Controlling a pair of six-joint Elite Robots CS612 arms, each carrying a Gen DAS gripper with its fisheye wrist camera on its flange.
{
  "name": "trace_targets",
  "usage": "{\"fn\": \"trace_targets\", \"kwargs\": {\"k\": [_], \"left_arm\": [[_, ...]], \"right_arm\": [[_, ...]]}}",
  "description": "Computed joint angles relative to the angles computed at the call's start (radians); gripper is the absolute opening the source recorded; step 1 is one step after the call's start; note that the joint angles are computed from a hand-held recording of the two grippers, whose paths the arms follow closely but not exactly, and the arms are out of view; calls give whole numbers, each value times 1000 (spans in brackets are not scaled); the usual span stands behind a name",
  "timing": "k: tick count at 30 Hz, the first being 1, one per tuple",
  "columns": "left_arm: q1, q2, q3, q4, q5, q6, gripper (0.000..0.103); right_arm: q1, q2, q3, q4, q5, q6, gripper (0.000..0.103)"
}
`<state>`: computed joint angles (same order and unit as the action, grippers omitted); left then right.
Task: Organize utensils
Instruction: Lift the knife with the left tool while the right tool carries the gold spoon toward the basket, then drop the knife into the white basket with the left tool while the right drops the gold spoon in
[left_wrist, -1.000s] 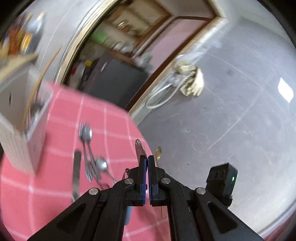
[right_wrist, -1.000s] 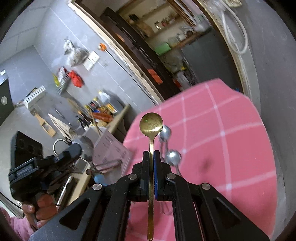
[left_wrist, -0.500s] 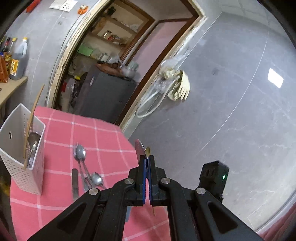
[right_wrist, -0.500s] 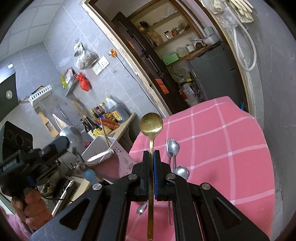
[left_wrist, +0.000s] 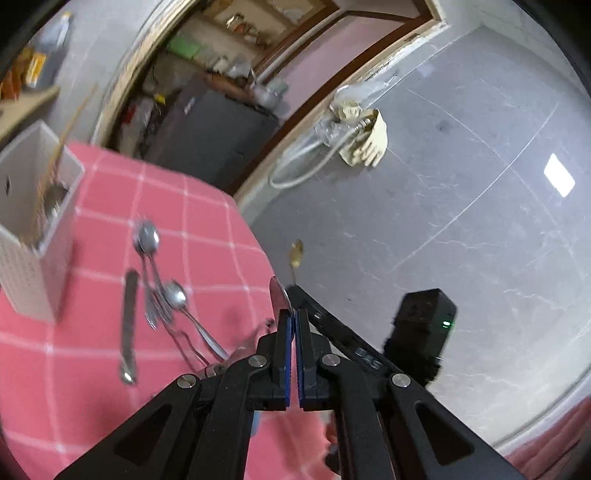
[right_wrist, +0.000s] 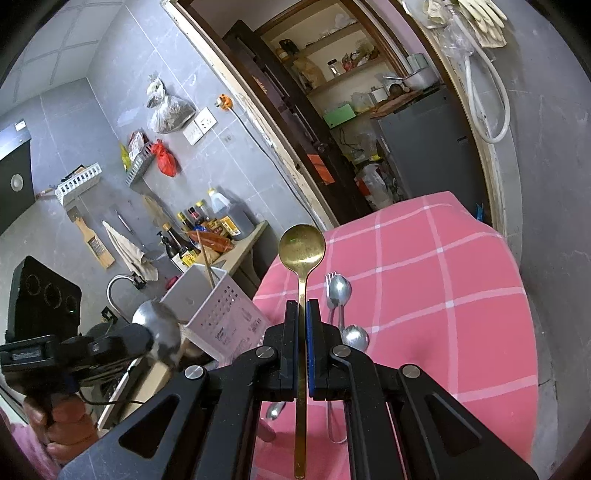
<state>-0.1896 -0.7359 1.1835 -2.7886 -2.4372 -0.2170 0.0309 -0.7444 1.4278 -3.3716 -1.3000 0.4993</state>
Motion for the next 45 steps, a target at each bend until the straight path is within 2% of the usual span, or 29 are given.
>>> {"fn": "trace_targets", "kwargs": {"k": [2, 3, 11, 13, 15, 17, 19, 22, 24, 26, 27, 32, 34, 39, 41, 45], "left_arm": [[-3, 3, -12, 84, -11, 34, 3], [-9, 3, -18, 140, 19, 66, 3], [-40, 71, -93, 167, 75, 44, 4], [-49, 81, -112, 195, 74, 76, 4], [-60, 91, -138, 272, 57, 150, 6], [-64, 94, -144, 308, 43, 174, 7], [-69, 86, -135, 329, 79, 196, 10], [-64, 70, -99, 308, 109, 206, 24], [-56, 63, -72, 255, 111, 178, 41], [-49, 60, -51, 195, 118, 139, 51], [-48, 61, -49, 178, 134, 126, 51], [-52, 72, -56, 167, 298, 45, 50], [-52, 82, -66, 186, 335, -15, 50], [-57, 110, -78, 160, 422, -140, 50], [-56, 130, -97, 142, 427, -195, 48], [-54, 161, -125, 106, 418, -286, 37]], "right_arm": [[-3, -2, 4, 14, 2, 2, 4], [-5, -3, 6, 25, 0, 0, 4], [-23, -6, 31, 51, -17, 35, 4], [-28, -6, 37, 53, -21, 32, 4], [-32, -7, 44, 54, -25, 33, 4], [-37, -7, 52, 53, -30, 42, 4], [-42, -9, 61, 52, -32, 49, 4], [-49, -9, 71, 61, -30, 45, 4], [-51, -7, 72, 64, -28, 41, 4], [-51, -1, 68, 66, -25, 44, 4], [-51, 1, 68, 65, -24, 43, 4], [-52, 22, 45, 75, 0, 38, 4], [-53, 28, 37, 78, 12, 36, 4], [-52, 45, 17, 95, 44, 26, 4], [-52, 51, 9, 101, 54, 18, 4], [-51, 60, -4, 107, 68, 14, 4]]}}
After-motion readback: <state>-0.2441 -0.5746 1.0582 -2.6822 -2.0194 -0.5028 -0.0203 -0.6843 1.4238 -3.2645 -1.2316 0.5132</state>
